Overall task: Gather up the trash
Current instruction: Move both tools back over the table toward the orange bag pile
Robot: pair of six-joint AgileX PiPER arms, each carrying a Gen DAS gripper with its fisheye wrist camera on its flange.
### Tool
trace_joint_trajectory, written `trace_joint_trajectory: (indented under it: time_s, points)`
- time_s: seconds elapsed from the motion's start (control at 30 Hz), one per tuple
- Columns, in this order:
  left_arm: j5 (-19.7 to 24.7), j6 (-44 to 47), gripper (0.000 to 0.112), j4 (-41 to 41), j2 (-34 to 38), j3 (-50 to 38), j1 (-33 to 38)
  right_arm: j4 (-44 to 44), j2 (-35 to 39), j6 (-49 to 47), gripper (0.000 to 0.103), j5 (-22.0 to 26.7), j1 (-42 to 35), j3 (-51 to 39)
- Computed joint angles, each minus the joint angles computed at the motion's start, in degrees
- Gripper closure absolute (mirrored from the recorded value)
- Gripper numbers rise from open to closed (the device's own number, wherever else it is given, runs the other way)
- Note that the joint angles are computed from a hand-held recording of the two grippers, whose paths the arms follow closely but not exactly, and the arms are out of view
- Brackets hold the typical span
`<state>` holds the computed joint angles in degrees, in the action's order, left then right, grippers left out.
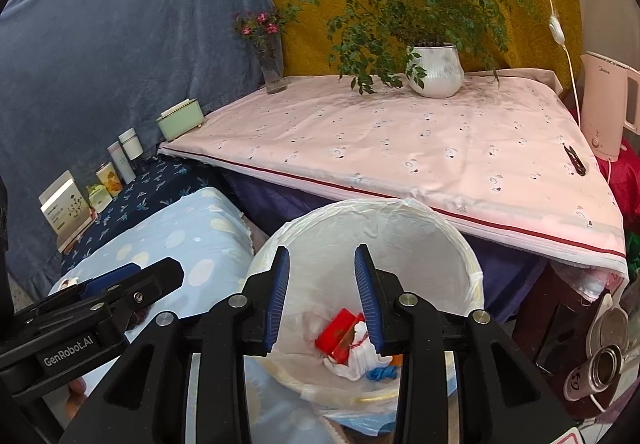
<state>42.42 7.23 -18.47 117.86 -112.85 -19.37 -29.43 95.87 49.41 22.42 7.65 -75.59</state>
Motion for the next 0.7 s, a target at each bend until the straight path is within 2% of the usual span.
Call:
trace_joint_trajectory:
  time_s: [0.33, 0.47, 0.7]
  points:
    - [-3.2, 2.1, 0.05, -2.9, -5.4, 8.8, 5.5, -1.6, 1.0, 0.9, 0.069, 3.2, 5.9, -3.2]
    - [-4.1, 3.5, 0.05, -4.7, -7.7, 12.4, 8.7, -3.0, 1.9, 2.2, 0.062, 4.6, 8.9, -5.0]
    - [-5.4, 5.9, 0.048, -7.5, -10.8, 18.2, 14.9, -3.3, 4.6, 2.0, 0.062, 7.1, 14.2, -9.5]
